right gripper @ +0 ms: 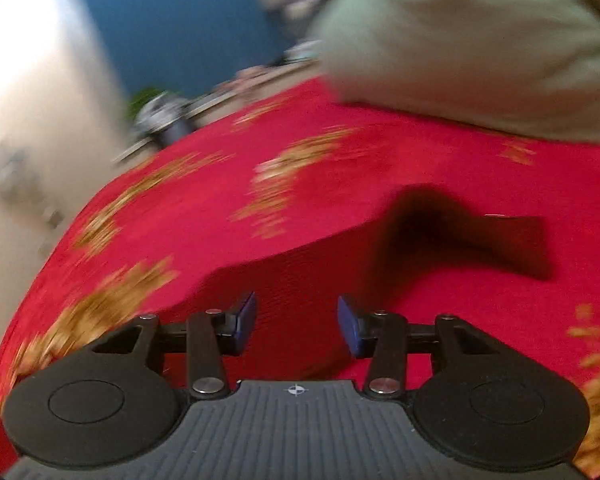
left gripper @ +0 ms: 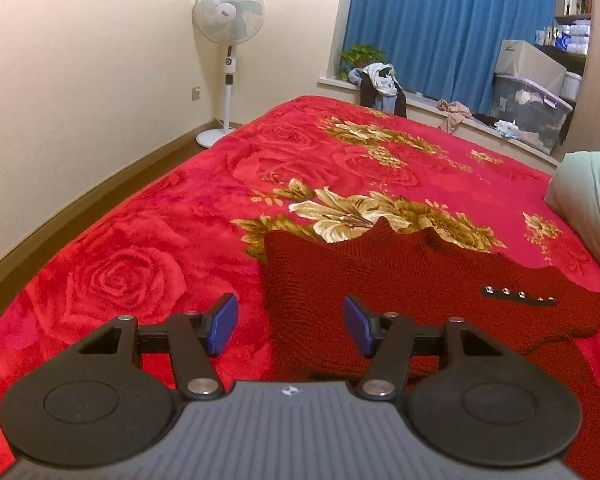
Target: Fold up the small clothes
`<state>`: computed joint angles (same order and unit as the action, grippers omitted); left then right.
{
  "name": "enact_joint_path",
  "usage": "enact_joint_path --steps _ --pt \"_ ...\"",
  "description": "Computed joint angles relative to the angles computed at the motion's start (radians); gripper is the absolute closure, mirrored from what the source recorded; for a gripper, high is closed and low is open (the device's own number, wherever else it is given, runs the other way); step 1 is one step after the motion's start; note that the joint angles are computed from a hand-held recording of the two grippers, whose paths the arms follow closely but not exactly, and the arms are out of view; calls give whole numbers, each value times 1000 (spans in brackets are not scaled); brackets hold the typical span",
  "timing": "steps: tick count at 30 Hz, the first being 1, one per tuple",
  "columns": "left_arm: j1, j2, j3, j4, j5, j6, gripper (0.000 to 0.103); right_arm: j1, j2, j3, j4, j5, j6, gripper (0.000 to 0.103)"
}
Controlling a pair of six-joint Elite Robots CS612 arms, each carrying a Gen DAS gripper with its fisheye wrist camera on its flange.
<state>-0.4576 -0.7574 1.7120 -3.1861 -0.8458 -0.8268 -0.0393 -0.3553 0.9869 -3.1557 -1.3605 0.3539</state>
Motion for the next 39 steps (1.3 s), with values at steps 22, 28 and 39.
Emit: enact_joint_path --steps 22,28,39 --pt "5 -2 -6 19 6 -18 39 103 -20 12 -300 466 -463 92" --pt "24 -3 6 -1 -68 -85 40 143 -99 139 227 504 -759 89" --pt "94 81 -44 -226 -391 -185 62 -1 -283 431 4 484 -535 75"
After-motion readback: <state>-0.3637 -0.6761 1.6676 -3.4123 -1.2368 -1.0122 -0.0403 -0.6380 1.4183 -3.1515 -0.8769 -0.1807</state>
